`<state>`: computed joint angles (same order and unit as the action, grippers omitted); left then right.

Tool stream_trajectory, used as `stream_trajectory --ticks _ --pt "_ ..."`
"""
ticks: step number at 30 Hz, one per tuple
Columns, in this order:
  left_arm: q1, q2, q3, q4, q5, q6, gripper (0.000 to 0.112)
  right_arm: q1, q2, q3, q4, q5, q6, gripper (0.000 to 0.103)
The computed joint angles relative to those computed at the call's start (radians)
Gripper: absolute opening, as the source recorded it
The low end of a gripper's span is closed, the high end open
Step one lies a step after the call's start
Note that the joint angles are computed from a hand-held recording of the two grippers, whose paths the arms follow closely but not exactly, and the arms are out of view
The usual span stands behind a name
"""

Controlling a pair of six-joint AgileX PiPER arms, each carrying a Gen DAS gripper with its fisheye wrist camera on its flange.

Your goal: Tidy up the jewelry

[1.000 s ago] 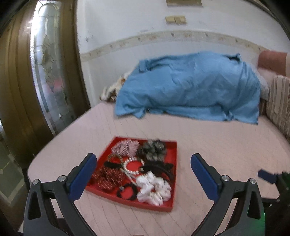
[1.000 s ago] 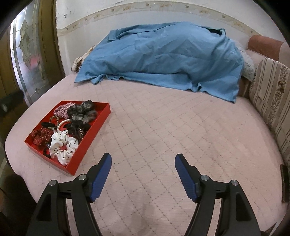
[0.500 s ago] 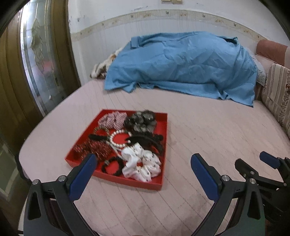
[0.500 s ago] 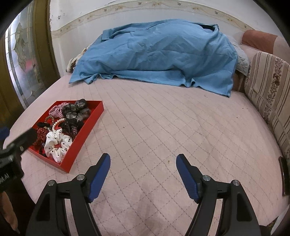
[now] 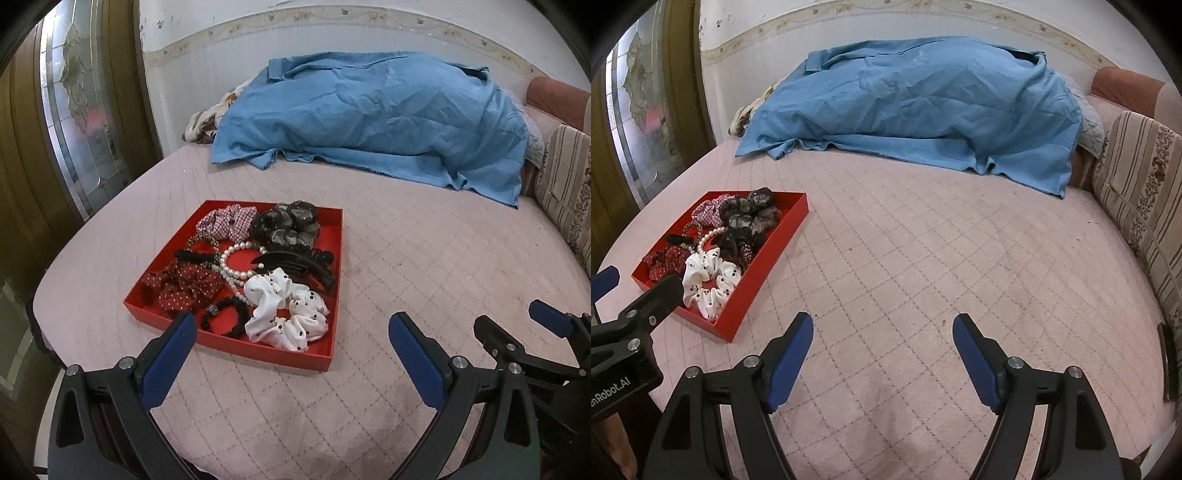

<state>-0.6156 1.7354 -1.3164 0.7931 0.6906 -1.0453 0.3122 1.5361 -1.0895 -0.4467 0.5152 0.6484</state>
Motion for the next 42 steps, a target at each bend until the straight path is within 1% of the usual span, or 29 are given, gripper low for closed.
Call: stream_trajectory --ticks 3,19,26,42 --pt "0.011 0.007 -0.008 -0.038 0.0 0.025 0.103 0.0 0.004 -0.001 0.002 0.002 -0.002 0.082" --pt "0.034 0.032 -0.024 -0.111 -0.001 0.076 0.103 -0.008 0.029 -0.008 0.03 0.003 -0.022 0.083" --pt "0.045 0.044 -0.032 -0.167 -0.005 0.121 0.103 -0.007 0.032 -0.007 0.028 0.004 -0.019 0.083" --pt "0.059 0.044 -0.029 -0.195 -0.011 0.135 0.103 -0.004 0.035 -0.006 0.023 0.003 -0.013 0.084"
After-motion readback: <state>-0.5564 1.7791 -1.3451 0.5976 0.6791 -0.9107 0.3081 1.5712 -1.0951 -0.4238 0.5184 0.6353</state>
